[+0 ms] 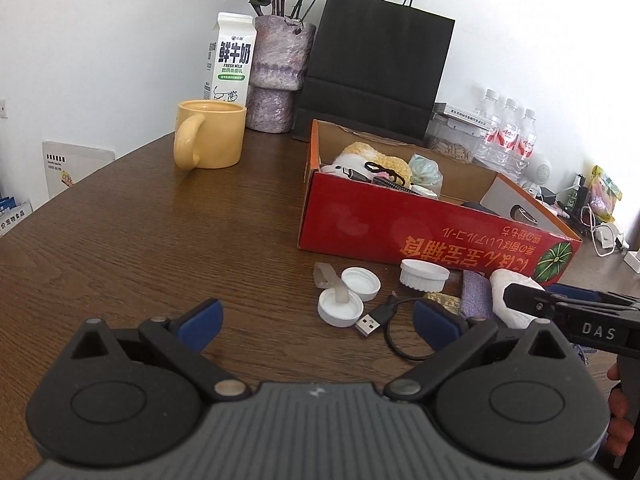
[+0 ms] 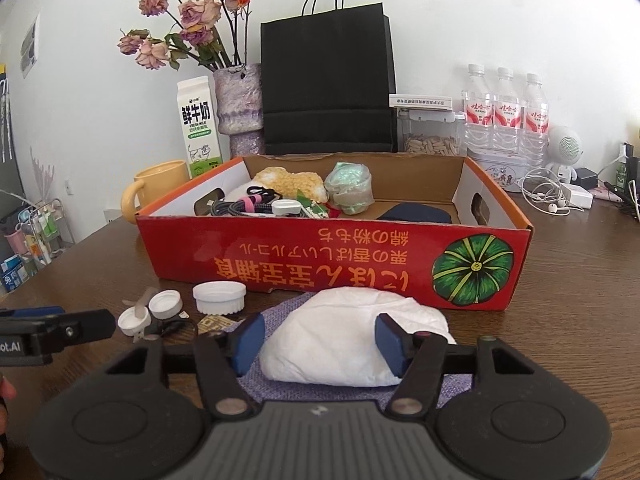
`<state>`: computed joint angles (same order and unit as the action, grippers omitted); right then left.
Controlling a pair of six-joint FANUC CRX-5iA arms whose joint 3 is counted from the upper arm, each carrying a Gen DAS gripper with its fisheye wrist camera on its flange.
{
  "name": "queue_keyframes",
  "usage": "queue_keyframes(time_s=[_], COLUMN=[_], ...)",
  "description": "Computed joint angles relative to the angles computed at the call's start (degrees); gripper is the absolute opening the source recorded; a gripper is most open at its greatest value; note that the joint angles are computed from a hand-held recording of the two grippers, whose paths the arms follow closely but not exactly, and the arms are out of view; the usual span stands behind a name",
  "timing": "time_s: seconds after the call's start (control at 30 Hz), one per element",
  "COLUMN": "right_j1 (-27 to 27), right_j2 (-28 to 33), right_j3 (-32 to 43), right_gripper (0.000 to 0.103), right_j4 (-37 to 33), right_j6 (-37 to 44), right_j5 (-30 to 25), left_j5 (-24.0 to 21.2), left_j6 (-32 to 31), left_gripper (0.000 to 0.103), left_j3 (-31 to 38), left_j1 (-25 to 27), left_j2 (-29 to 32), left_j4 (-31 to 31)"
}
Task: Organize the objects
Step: 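Grasp the white tissue on the purple bag with the right tool and lift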
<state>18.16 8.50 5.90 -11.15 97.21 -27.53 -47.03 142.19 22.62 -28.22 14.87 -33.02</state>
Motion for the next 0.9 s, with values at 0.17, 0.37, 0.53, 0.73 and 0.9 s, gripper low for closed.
queue_keyframes(time_s=[0.17, 0.37, 0.53, 0.73, 0.9], right_j1=[0.0, -3.5, -1.1, -1.3, -1.0], right_j2=[0.1, 7.1, 7.2, 5.8, 3.9], right_j3=[-1.6, 12.4, 9.6, 7.9, 4.8], right_gripper=[0.103, 0.103, 0.103, 0.087, 0.069], right_j4=[6.6, -4.1, 1.9, 0.9, 1.9], right_j6=[-7.3, -0.9, -2.1, -1.4, -1.7], right_j5=[2.6, -14.1, -11.2, -9.3, -4.9], left_j5=[0.1, 0.5, 0.5, -0.2, -1.2], left_j6=[-0.9, -1.5, -1.7, -1.6, -1.6], left_gripper=[0.103, 0.103, 0.103, 0.103, 0.103], left_j3=[0.0, -0.2, -0.2, 0.3, 0.8], left_j1=[0.3, 0.6, 0.7, 0.6, 0.5], left_j2=[0.1, 0.2, 0.2, 0.5, 0.9], left_j4=[1.1, 2.1, 2.3, 2.1, 2.2])
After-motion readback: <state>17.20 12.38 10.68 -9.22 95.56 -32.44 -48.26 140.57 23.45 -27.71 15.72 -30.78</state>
